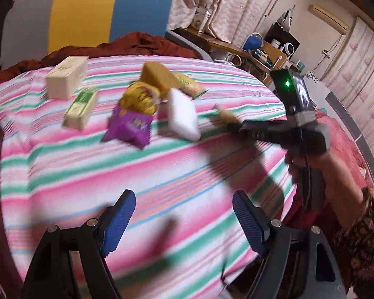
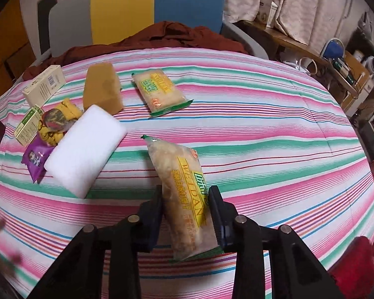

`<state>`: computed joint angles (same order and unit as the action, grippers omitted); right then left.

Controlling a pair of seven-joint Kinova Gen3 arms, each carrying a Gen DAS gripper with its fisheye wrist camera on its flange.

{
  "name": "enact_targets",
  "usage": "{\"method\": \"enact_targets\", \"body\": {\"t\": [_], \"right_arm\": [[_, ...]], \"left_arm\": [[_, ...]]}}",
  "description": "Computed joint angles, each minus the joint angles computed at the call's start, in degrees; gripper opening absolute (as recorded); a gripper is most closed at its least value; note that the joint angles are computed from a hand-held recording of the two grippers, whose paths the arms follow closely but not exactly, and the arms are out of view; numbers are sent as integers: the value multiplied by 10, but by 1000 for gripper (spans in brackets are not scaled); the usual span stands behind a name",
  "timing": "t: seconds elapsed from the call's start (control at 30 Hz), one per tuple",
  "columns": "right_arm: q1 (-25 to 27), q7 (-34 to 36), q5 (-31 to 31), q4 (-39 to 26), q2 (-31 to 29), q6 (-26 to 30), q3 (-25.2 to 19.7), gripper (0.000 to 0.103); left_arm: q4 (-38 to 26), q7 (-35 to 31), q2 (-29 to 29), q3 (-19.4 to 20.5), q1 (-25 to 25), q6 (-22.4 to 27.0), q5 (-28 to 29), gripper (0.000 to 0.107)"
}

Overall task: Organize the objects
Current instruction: 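Grasp the white foam block with the left gripper while the right gripper holds the WEIDAN bag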

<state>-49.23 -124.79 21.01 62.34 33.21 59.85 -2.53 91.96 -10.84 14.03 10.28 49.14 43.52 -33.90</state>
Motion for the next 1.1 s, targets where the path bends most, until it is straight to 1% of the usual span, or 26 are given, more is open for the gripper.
{"method": "enact_targets", "body": {"t": [0.03, 0.07, 0.1, 0.17, 0.2, 0.27, 0.33, 0.37, 0.4, 0.5, 0.6, 0.7, 0.87, 0.97, 1.0, 1.03, 1.1], "right_arm": [[8, 13, -8, 3, -1, -6, -8, 45], [13, 20, -16, 5, -2, -11, -13, 54], [22, 31, -29, 8, -4, -18, -20, 64], [33, 41, -51, 8, -5, -20, -25, 77], [33, 44, -54, 8, -5, -20, -24, 77], [33, 51, -57, 6, -3, -16, -22, 76], [40, 53, -69, 3, 0, -13, -23, 68], [45, 54, -78, -1, 3, -10, -24, 53], [51, 54, -86, -4, 8, -10, -24, 52], [45, 52, -84, -9, 8, -3, -19, 48], [40, 30, -80, -13, 8, 3, -8, 47], [27, -15, -52, -12, 4, 21, 14, 47], [56, -39, -71, -5, 2, 17, 0, 47], [53, -45, -65, -6, 3, 18, -1, 47], [52, -46, -63, -7, 4, 19, -1, 47], [51, -46, -60, -5, 4, 17, 0, 47], [50, -51, -58, -1, 2, 14, 0, 47]], "left_arm": [[-13, -11, 8, 1, -6, 4, 6, 82], [-21, -21, 14, 1, -12, 1, 14, 82], [-26, -27, 17, -1, -14, -1, 19, 82], [-46, -47, 29, -4, -17, 9, 29, 82], [-55, -56, 35, -6, -17, 15, 33, 82], [-74, -76, 47, -11, -18, 22, 40, 82], [-92, -95, 59, -15, -18, 25, 47, 82], [-99, -106, 64, -18, -20, 23, 52, 82], [-113, -117, 73, -20, -21, 28, 56, 82], [-148, -148, 98, -29, -21, 43, 69, 82], [-195, -181, 130, -39, -19, 73, 80, 82], [-242, -210, 160, -50, -17, 107, 93, 82], [-324, -256, 215, -69, -15, 172, 107, 82], [-344, -270, 235, -80, -11, 189, 111, 81], [-349, -273, 242, -84, -10, 195, 111, 80], [-347, -276, 245, -87, -7, 195, 110, 77], [-320, -270, 239, -102, 10, 170, 86, 76]]}}
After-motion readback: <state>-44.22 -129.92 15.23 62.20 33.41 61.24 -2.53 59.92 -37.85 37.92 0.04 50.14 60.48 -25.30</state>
